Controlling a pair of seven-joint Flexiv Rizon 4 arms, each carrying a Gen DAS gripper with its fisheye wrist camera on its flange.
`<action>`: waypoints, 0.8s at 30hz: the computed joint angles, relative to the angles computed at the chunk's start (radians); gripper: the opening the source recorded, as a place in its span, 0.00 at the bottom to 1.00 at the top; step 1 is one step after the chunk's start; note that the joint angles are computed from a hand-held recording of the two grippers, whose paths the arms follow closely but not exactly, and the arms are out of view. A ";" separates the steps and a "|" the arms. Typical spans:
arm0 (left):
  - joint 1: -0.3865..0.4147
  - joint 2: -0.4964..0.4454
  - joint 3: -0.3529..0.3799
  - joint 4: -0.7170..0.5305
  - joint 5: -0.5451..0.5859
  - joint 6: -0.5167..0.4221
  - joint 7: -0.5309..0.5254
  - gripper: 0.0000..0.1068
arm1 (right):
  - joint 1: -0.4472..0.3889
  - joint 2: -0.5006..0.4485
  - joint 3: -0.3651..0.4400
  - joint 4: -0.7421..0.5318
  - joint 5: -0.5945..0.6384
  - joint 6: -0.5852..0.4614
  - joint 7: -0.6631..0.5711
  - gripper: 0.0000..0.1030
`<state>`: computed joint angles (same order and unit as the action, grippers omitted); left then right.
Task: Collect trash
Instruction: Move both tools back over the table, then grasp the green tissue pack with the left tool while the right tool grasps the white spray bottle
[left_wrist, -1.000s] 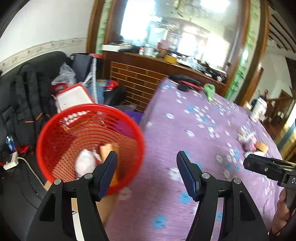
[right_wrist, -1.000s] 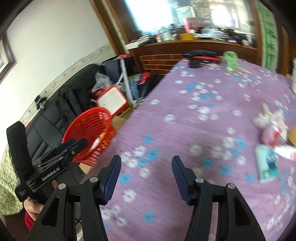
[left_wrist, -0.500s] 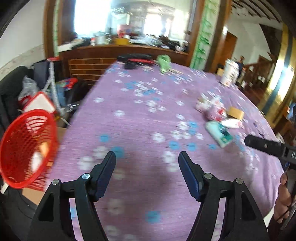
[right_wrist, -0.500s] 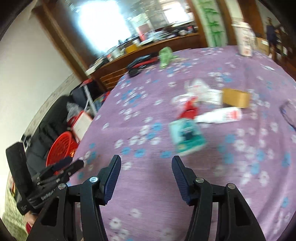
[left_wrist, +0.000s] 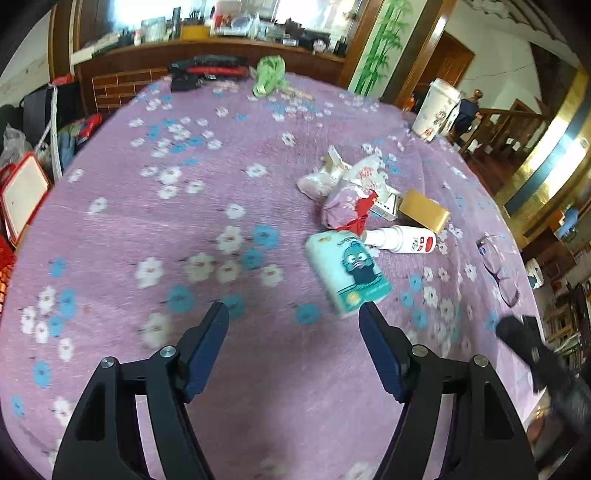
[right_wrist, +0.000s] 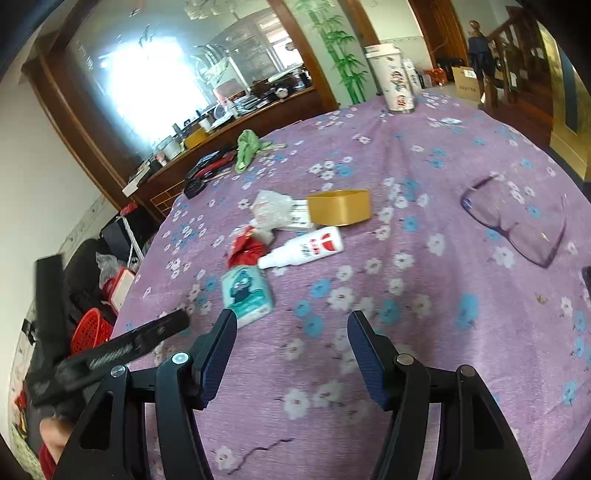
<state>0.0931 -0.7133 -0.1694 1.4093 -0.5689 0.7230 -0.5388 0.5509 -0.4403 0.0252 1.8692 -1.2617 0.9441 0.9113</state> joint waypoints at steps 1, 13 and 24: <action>-0.020 -0.009 0.007 -0.012 0.016 -0.006 -0.028 0.67 | 0.000 0.009 -0.001 0.013 -0.008 0.000 0.015 0.64; -0.146 -0.050 0.020 0.002 0.148 0.174 -0.153 0.67 | -0.045 0.097 0.048 0.147 -0.087 -0.026 0.152 0.65; -0.055 -0.053 -0.048 0.045 0.130 0.244 0.035 0.42 | -0.070 0.087 0.058 0.108 -0.048 0.018 0.017 0.65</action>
<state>0.0380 -0.7666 -0.2171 1.4542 -0.4388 0.9674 -0.5039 0.4807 -0.3536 0.0831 1.9770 -1.3098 0.9618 0.9286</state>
